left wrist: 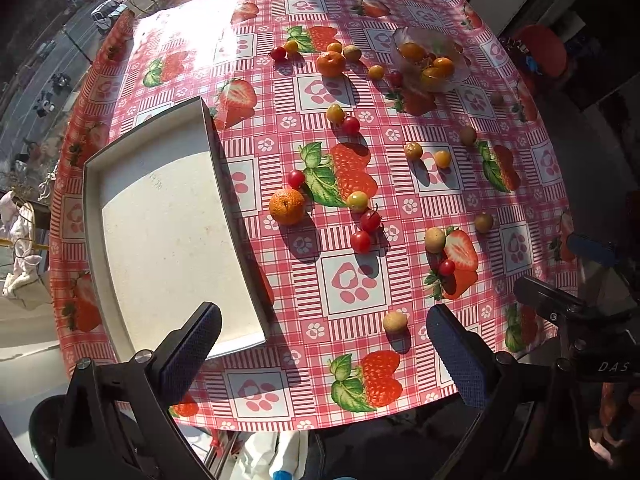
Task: Organize fruits
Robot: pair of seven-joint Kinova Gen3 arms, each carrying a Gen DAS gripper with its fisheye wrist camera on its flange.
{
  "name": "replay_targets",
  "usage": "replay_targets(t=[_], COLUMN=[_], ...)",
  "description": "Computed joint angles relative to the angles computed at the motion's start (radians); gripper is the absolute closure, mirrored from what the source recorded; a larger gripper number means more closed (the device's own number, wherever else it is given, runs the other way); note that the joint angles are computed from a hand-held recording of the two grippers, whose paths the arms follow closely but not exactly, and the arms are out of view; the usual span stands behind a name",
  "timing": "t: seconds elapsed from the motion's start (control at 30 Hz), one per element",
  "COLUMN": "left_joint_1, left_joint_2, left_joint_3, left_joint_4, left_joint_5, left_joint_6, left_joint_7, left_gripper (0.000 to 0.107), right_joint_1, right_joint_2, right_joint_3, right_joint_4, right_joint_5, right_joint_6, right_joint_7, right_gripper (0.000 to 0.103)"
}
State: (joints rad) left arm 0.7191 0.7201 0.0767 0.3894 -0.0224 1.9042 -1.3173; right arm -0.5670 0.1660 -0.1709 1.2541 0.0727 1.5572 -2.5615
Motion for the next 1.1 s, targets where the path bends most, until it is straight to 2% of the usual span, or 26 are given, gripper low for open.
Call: replay_targets(t=[0.4, 1.1], left_joint_1=[-0.009, -0.004], left_joint_2=[0.013, 0.085], left_joint_3=[0.008, -0.006], left_joint_4=[-0.008, -0.128], left_joint_5=[0.028, 0.040], left_joint_6=[0.016, 0.103], left_joint_7=[0.021, 0.024], left_gripper=[0.004, 0.004], right_joint_1=[0.010, 0.037], right_joint_2=[-0.010, 0.002], right_joint_3=[0.000, 0.006], right_joint_4=[0.019, 0.037], right_joint_5=[-0.011, -0.064], right_joint_6=[-0.012, -0.015], right_joint_7=[0.001, 0.041], right_gripper=[0.000, 0.000])
